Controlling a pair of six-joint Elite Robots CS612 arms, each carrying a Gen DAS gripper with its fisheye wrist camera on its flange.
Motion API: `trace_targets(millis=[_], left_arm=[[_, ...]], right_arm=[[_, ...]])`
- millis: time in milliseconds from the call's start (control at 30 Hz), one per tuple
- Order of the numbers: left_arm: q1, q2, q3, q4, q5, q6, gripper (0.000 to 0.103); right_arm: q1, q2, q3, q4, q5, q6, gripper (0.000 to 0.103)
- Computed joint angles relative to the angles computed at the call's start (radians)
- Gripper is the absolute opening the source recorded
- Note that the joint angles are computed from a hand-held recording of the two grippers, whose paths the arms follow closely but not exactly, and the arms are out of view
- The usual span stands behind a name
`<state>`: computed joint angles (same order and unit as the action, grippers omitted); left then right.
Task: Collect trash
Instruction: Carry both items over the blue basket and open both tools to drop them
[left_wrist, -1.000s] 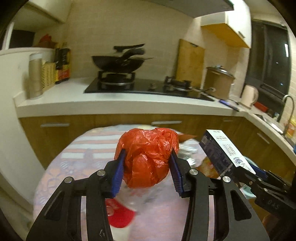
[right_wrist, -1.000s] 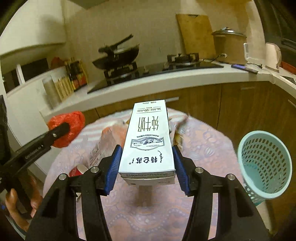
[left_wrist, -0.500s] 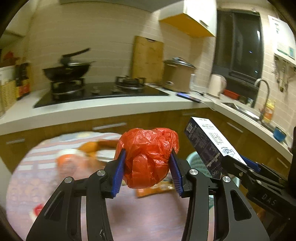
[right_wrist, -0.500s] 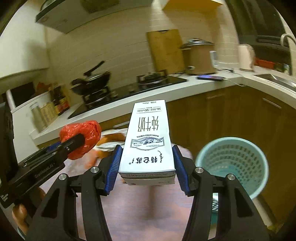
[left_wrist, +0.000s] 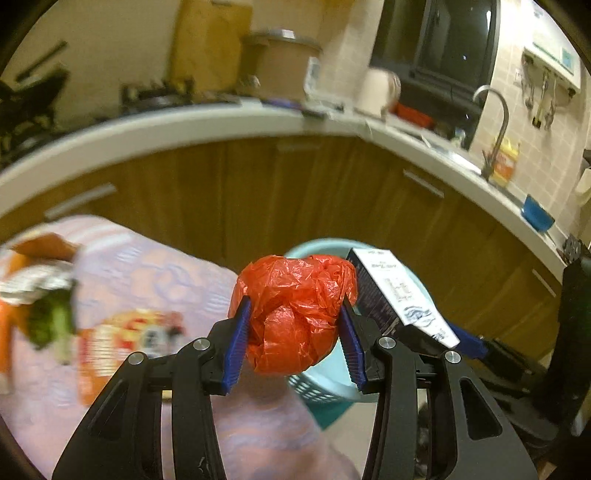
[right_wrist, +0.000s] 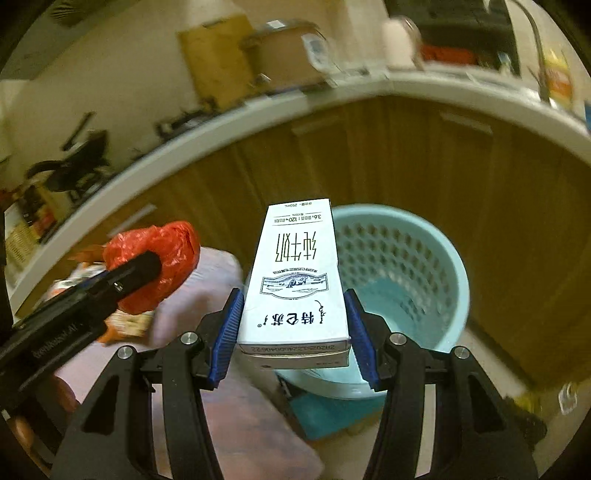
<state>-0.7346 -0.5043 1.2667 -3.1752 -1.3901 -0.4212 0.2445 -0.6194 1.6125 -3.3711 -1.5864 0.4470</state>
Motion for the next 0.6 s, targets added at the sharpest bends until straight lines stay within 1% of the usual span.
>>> trace_targets(millis=[67,133,200,267,300,333,367,400,433,533,600], left_arm=[[0.009,0.030,-0.055,0.064,-0.058,-0.014,0.043],[0.014,0.056,-0.103,0.117,-0.093,-0.025,0.043],[0.013,0.071,-0.126,0.147,-0.106,-0.025,0.044],[0.013,0.086,-0.150,0.178,-0.120,-0.022,0.046],[0.013,0.091,-0.157,0.185,-0.128,-0.015,0.047],[0.013,0.095,-0.163,0.190,-0.138,-0.005,0.051],[0.010,0.098,-0.165,0.191,-0.133,0.008,0.054],[0.008,0.097,-0.164,0.189,-0.127,0.013,0.062],[0.006,0.094,-0.156,0.180,-0.121,0.018,0.066],[-0.001,0.079,-0.133,0.155,-0.089,0.036,0.068],[-0.002,0.066,-0.110,0.132,-0.078,0.033,0.070]], right_arm=[[-0.009,0.010,-0.019,0.100,-0.005,0.018,0.051],[-0.026,0.020,-0.028,0.158,0.038,0.036,0.052],[-0.032,0.025,-0.031,0.189,0.042,0.047,0.052],[-0.035,0.027,-0.029,0.195,0.044,0.052,0.052],[-0.035,0.026,-0.027,0.196,0.046,0.054,0.052],[-0.037,0.026,-0.026,0.193,0.049,0.056,0.052],[-0.039,0.024,-0.020,0.187,0.054,0.061,0.053],[-0.040,0.024,-0.025,0.190,0.055,0.066,0.056],[-0.041,0.022,-0.022,0.184,0.053,0.072,0.058],[-0.042,0.014,-0.009,0.167,0.045,0.081,0.058],[-0.042,0.009,-0.003,0.152,0.043,0.084,0.058]])
